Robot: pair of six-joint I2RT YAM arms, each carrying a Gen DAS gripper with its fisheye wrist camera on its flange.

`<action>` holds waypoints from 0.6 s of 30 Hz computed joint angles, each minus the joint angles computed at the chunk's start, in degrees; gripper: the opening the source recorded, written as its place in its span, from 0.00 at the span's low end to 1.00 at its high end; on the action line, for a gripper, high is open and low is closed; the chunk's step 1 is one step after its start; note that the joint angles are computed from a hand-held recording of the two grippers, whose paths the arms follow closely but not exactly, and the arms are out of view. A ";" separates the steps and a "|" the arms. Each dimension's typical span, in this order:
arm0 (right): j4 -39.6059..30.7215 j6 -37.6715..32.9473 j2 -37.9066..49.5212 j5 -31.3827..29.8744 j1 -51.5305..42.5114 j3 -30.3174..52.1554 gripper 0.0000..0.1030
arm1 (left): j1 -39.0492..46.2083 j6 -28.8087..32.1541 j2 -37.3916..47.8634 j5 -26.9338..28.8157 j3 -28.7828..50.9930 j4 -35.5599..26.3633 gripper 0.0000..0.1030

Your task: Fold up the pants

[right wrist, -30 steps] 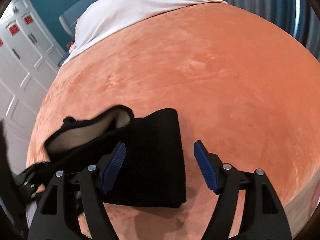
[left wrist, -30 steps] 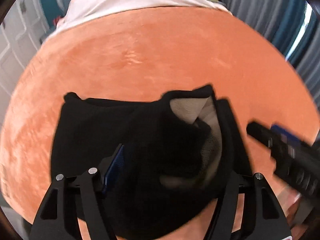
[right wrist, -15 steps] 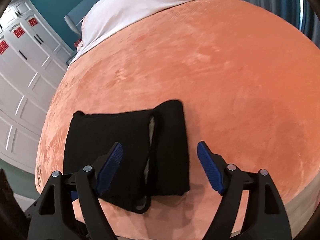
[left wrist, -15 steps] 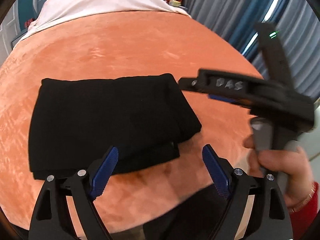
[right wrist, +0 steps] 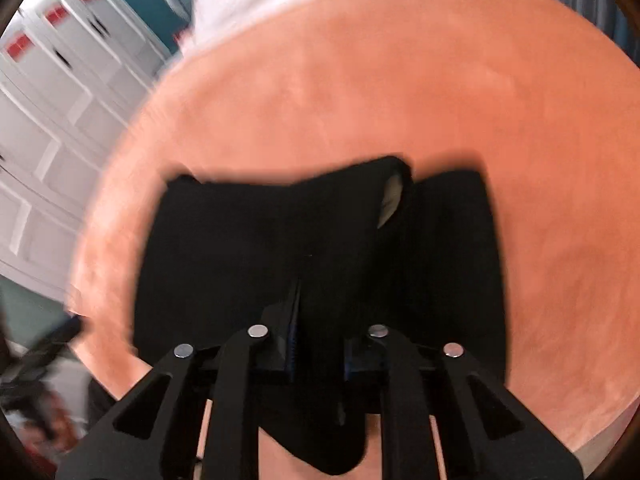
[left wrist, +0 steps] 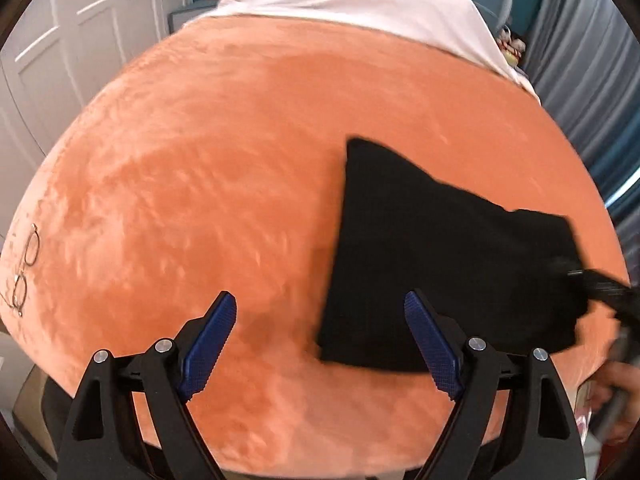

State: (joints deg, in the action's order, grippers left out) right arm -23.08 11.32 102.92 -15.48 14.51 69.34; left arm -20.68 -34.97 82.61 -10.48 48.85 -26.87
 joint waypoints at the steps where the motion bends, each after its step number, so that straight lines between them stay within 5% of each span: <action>1: -0.80 -1.35 -2.09 2.08 -0.12 0.20 0.13 | 0.64 0.61 0.05 0.36 0.37 0.59 0.81; 3: -2.03 -3.74 -2.33 7.17 -1.00 1.04 0.14 | 1.47 1.60 0.57 1.80 0.55 1.33 0.84; 5: -5.04 -5.88 7.31 13.05 -2.08 4.65 0.20 | 1.70 1.42 5.01 3.89 2.13 3.22 0.84; 6: -4.50 -5.84 10.97 12.56 -2.77 4.61 0.32 | 1.35 0.99 7.94 5.59 2.89 4.80 0.84; 8: -1.67 -2.53 9.67 8.06 -5.13 1.93 0.40 | 0.73 0.14 12.40 7.14 4.91 6.06 0.84; 12: 4.58 0.58 0.56 7.57 -7.80 -5.80 0.93 | -1.03 0.30 19.69 7.37 8.88 7.51 0.84; 16: -0.27 -0.59 8.09 1.89 -9.77 -2.02 0.93 | 0.68 -1.87 26.72 12.64 11.49 9.79 0.90; 18: 2.92 2.38 10.46 -4.22 -10.19 -3.79 0.92 | 2.66 -4.73 27.51 15.46 9.00 14.63 0.95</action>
State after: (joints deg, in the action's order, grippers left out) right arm -20.16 13.70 113.38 -19.70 4.32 65.55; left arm -18.03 -39.70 110.12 4.98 57.85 -12.25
